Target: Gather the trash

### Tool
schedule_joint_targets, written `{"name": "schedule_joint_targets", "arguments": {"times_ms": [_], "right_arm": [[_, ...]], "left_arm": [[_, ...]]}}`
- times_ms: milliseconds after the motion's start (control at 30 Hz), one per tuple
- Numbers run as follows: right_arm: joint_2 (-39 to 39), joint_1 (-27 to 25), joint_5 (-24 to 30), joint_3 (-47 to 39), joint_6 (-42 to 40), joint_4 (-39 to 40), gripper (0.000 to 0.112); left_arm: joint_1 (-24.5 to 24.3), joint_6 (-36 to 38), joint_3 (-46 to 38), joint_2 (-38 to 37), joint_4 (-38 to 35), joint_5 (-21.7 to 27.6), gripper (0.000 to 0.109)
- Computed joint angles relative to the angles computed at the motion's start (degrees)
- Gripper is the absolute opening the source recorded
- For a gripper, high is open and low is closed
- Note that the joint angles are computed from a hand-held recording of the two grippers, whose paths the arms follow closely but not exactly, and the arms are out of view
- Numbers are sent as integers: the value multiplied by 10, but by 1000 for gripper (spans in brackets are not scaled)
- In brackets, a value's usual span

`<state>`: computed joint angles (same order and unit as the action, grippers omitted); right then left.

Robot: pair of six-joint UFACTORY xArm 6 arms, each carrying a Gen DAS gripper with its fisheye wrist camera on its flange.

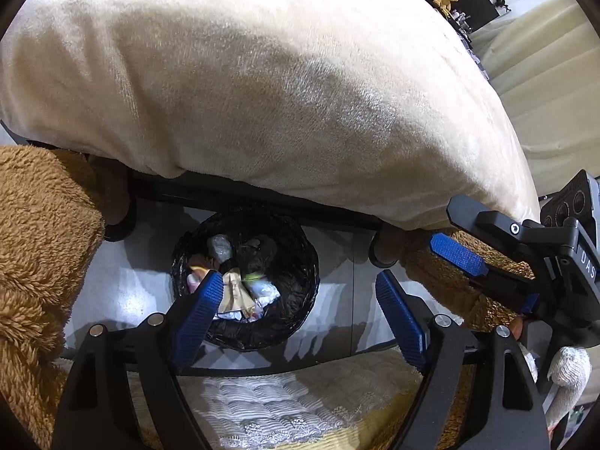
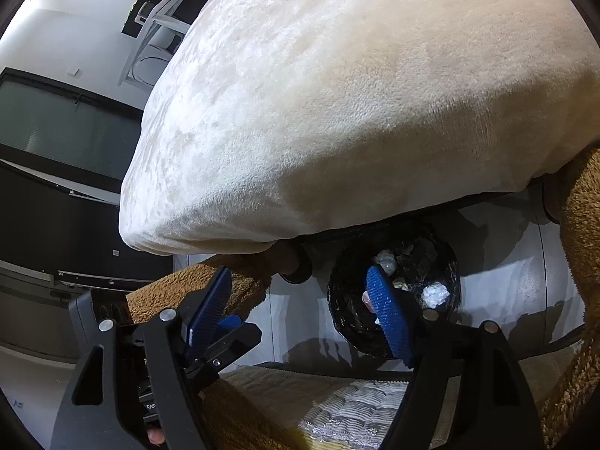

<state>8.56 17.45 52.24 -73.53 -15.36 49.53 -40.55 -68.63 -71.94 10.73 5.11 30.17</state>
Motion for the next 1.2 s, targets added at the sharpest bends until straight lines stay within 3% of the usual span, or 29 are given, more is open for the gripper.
{"name": "schedule_joint_targets", "arguments": {"times_ms": [300, 367, 567, 767, 900, 1067, 1200], "right_arm": [[-47, 6, -57, 35, -44, -6, 74], [-70, 9, -85, 54, -73, -6, 74], [-146, 24, -205, 113, -158, 0, 74], [-167, 14, -272, 110, -199, -29, 74], [-152, -23, -259, 76, -202, -14, 79], [-140, -41, -286, 45, -218, -29, 86], [-127, -41, -320, 31, -237, -57, 89]], "left_arm": [[-2, -66, 11, -25, 112, -17, 81], [-3, -75, 9, -31, 135, -19, 81], [-13, -103, -42, -39, 259, 36, 81], [-23, -79, -96, -47, 343, 86, 81], [-29, -67, -136, -44, 400, 125, 81], [-22, -36, -163, -42, 417, 135, 81], [-11, -12, -162, -44, 423, 117, 81]]}}
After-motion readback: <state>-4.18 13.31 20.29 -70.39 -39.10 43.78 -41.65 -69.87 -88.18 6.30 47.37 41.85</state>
